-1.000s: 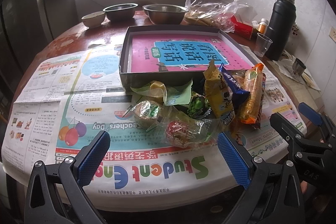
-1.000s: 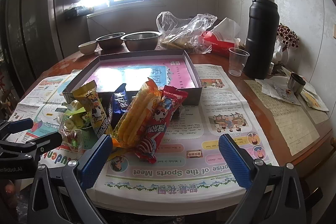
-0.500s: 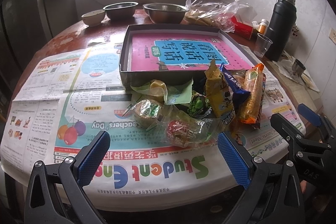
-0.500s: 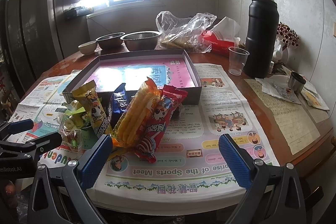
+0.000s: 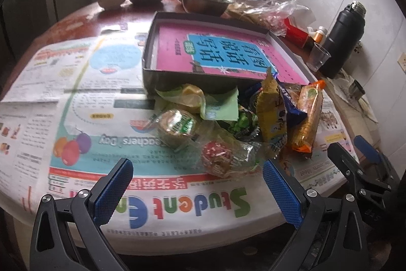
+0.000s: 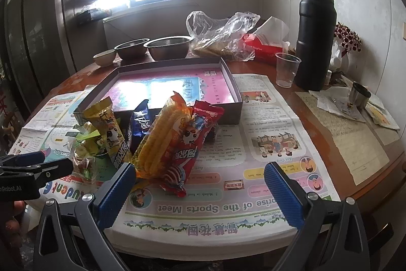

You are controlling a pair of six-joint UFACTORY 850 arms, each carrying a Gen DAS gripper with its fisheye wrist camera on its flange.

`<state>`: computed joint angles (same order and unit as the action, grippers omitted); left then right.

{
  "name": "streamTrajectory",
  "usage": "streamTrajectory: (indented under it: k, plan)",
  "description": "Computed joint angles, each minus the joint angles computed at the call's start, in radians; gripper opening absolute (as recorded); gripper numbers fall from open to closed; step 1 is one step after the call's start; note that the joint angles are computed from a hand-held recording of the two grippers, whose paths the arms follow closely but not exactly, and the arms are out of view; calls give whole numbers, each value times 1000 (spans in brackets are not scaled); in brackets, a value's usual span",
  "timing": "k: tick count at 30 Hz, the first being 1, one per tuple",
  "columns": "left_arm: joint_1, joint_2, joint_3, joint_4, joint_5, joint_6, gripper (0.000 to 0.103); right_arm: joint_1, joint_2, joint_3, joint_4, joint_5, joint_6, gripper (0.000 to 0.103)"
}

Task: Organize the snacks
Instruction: 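Grasp the red round candy with the left tool while the right grasps the candy stick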

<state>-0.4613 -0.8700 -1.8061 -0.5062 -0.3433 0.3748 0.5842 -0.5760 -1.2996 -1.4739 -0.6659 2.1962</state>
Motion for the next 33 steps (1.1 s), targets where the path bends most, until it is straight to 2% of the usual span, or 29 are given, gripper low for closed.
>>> streamTrajectory:
  k: [7, 13, 17, 19, 23, 27, 31, 33]
  plan:
    - [-9, -14, -16, -24, -6, 32, 101, -18, 8, 18, -10, 33, 41, 102]
    - [-10, -42, -53, -18, -37, 28, 92, -36, 15, 30, -26, 57, 100, 102]
    - [-9, -53, -68, -64, -60, 81, 77, -51, 8, 27, -14, 83, 103, 102]
    - [-13, -57, -73, -50, -59, 76, 77, -58, 4, 25, -12, 98, 106, 100]
    - [-14, -58, -73, -59, -56, 94, 76, -75, -11, 8, -29, 140, 102, 88]
    - [-9, -60, -71, -89, -61, 123, 76, -98, -32, -16, -27, 207, 85, 69]
    - [-10, -66, -80, -89, -65, 129, 76, -115, -48, -34, -52, 255, 106, 58]
    - [-10, -71, -88, -87, -70, 127, 76, -122, -52, -40, -78, 277, 124, 49]
